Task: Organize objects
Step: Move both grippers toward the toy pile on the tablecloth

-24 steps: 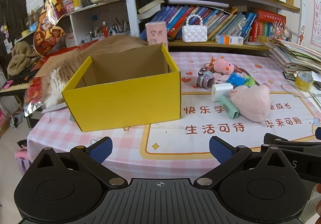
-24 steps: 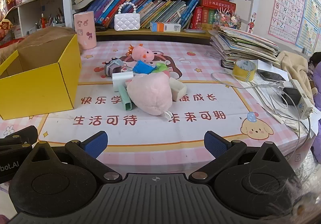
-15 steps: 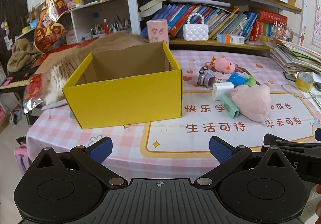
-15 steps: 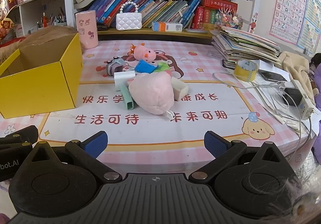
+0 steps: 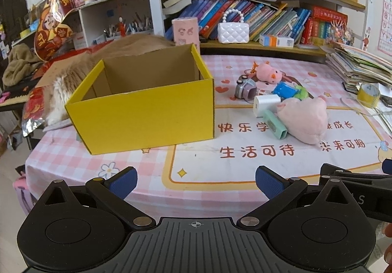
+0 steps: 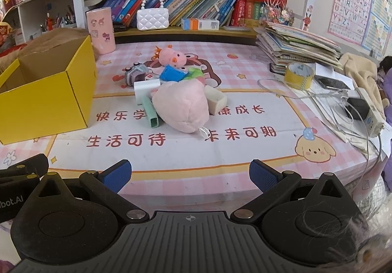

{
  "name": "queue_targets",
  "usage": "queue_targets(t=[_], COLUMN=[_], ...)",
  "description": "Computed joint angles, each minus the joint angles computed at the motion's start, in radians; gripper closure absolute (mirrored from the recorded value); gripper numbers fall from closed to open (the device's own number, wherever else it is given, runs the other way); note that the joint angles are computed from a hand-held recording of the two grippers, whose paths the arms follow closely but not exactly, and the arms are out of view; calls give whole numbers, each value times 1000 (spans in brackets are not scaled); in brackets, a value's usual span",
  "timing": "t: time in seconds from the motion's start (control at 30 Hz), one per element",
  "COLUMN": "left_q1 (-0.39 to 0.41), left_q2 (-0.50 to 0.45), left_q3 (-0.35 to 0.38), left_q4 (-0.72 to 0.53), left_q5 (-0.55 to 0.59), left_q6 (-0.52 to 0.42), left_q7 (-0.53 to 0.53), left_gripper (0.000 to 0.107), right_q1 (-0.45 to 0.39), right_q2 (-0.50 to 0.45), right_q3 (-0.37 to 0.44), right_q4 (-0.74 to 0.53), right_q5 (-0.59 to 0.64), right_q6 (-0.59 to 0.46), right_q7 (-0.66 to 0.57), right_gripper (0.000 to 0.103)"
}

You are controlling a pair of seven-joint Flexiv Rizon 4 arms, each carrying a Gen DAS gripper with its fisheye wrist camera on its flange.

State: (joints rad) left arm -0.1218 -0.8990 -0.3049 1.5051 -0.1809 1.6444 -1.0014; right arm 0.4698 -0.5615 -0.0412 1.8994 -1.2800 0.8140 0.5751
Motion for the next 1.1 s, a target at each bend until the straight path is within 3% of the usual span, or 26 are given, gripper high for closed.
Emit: queue_targets(t=[0.17, 0.33, 0.4, 0.63, 0.87, 1.1], left_q1=[-2, -84, -88, -145, -158, -213], left_q2=[-14, -30, -35, -55, -87, -138], left_q3=[-22, 64, 59, 104, 69, 97], left_q4=[-24, -85, -101, -153, -213, -328], left_q5=[-14, -33, -40, -62, -68, -84], left_q6=[-24, -64, -94, -144, -194, -257], left_q7=[-7, -42, -46, -107, -104, -140], left_gripper=[4, 4, 4, 4, 4, 4], right_q1=[-22, -55, -70, -158, -235, -322], right_q2=[3, 10, 13, 36, 46, 38], right_q3=[-2, -16, -21, -41, -29, -28], right_q4=[11, 29, 35, 80, 97, 89], right_q5=[8, -24, -38, -202, -278, -369], right_q6=[32, 82, 102, 235, 264, 328], right_q7=[-30, -20, -18, 123, 159, 215], right_gripper=[0, 0, 0, 0, 0, 8])
